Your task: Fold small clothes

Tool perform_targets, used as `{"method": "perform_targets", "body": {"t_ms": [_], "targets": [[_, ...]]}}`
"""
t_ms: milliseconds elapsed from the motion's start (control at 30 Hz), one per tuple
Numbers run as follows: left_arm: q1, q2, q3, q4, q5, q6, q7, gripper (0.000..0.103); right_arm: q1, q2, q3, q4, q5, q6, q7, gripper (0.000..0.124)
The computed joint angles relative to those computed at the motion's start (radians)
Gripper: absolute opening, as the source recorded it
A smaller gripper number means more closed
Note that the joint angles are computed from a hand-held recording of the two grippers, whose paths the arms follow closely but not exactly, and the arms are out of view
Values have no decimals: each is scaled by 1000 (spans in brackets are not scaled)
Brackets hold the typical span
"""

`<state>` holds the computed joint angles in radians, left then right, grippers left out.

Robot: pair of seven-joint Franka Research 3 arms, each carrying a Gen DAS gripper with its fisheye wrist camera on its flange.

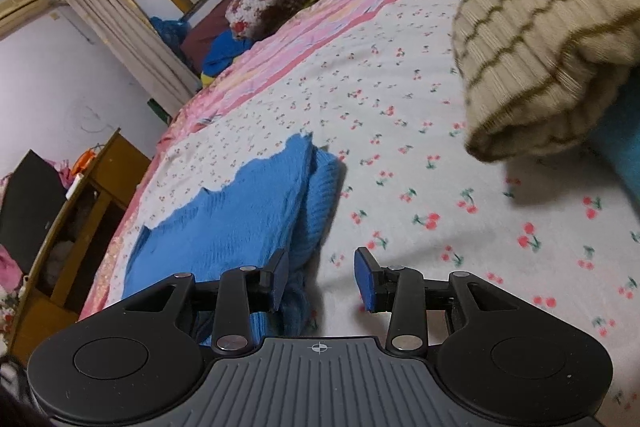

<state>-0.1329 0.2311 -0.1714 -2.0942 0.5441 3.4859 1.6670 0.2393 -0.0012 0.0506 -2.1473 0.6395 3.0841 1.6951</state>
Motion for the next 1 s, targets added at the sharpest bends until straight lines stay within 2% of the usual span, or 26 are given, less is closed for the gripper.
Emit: {"method": "perform_targets", "body": {"t_ms": [133, 267, 400, 467, 500, 567, 667, 733, 767, 833, 933, 1000], "targets": [[117, -8, -84, 3, 142, 1, -150, 38, -5, 39, 12, 64, 192, -10, -178, 44], [191, -13, -139, 17, 272, -6, -301, 37, -19, 94, 15, 118, 165, -57, -151, 46], [199, -11, -136, 32, 353, -9, -379, 37, -41, 149, 34, 176, 199, -74, -163, 49], [230, -1, -160, 48, 417, -19, -443, 37, -54, 178, 46, 207, 219, -77, -163, 51], [264, 13, -190, 72, 472, -30, -489, 37, -65, 194, 56, 227, 240, -86, -172, 51], [262, 13, -181, 70, 499, -15, -505, 37, -81, 218, 75, 257, 274, -96, -206, 51], [193, 0, -101, 41, 453, 25, -434, 37, -85, 247, 79, 292, 264, -105, -213, 51], [187, -5, -83, 33, 472, 37, -434, 39, -89, 257, 83, 308, 258, -116, -218, 50], [187, -7, -77, 31, 482, 41, -439, 39, -84, 256, 74, 310, 236, -125, -203, 46], [201, -2, -80, 43, 534, 43, -486, 42, -97, 248, 78, 311, 235, -162, -213, 26], [204, 9, -76, 67, 606, 37, -523, 44, -112, 228, 85, 301, 280, -196, -256, 18], [227, 23, -91, 102, 733, 39, -608, 47, -119, 213, 87, 297, 329, -207, -290, 16]]}}
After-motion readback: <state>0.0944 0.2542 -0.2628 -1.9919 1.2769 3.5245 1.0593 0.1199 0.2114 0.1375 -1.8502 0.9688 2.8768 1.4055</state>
